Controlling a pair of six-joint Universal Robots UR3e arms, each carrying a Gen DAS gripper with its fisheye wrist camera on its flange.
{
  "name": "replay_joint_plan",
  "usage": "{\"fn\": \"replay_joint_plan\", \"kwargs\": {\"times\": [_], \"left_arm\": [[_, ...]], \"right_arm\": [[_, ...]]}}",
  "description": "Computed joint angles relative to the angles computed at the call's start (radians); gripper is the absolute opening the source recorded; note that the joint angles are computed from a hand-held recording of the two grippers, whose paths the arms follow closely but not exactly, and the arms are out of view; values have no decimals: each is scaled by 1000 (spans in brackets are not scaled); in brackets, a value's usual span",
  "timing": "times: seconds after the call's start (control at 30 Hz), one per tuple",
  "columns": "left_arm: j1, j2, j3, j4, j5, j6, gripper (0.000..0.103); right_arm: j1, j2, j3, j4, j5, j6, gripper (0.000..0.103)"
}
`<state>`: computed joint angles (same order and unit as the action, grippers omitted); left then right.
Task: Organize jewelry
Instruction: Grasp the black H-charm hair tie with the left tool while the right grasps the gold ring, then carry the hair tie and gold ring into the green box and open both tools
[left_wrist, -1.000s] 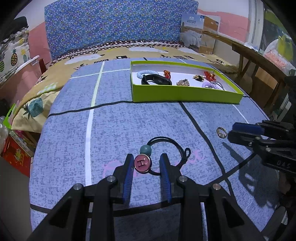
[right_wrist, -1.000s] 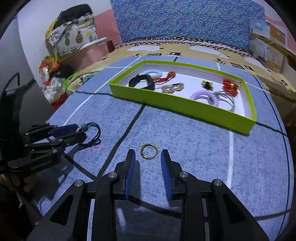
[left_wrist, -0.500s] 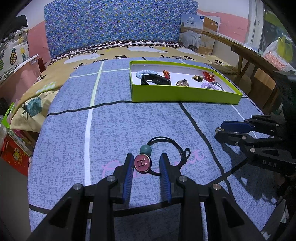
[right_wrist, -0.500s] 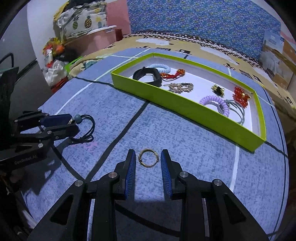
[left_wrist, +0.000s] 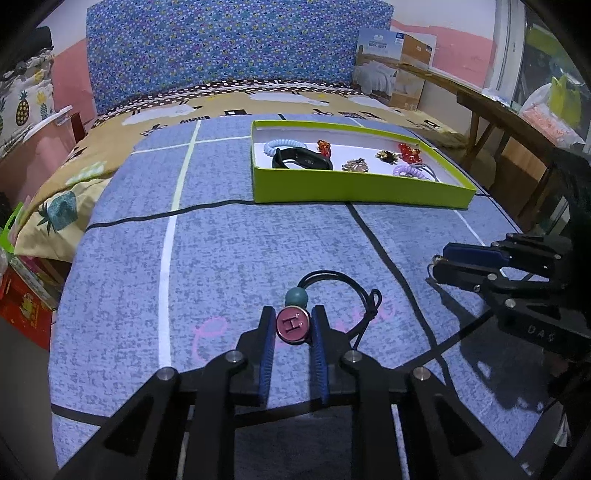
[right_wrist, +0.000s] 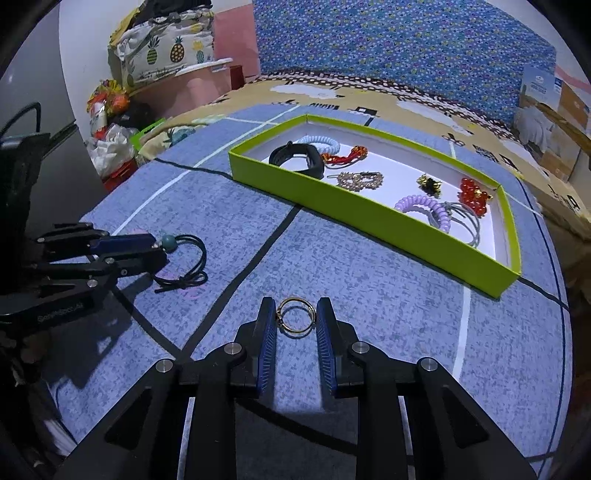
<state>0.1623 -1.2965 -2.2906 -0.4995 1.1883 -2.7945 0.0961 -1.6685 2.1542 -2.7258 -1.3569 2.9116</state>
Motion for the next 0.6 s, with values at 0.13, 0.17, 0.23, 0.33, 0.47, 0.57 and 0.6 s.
{"fn": "replay_joint_plan", "kwargs": {"times": [0.13, 0.17, 0.23, 0.33, 0.47, 0.57, 0.6], "left_arm": [[2, 13, -8, -4, -20, 2, 20], [4, 20, -11, -6, -27, 3, 20], [7, 30, -12, -9, -38, 5, 20], [12, 48, -16, -15, -54, 9, 20], [20, 67, -13, -22, -73, 7, 20], [22, 76, -5, -30, -83, 4, 20], [20, 77, -3, -30, -83, 0, 20]], "right_arm": [[-16, -41, 27, 2, 13, 4, 23], [-20, -50, 34, 3, 15, 5, 23], [-28, -64, 43, 5, 19, 6, 23], [-43, -83, 55, 10, 29, 6, 23], [-62, -106, 71, 12, 40, 9, 23], [-74, -126, 81, 12, 47, 13, 23], [-79, -135, 86, 12, 50, 14, 23]]}}
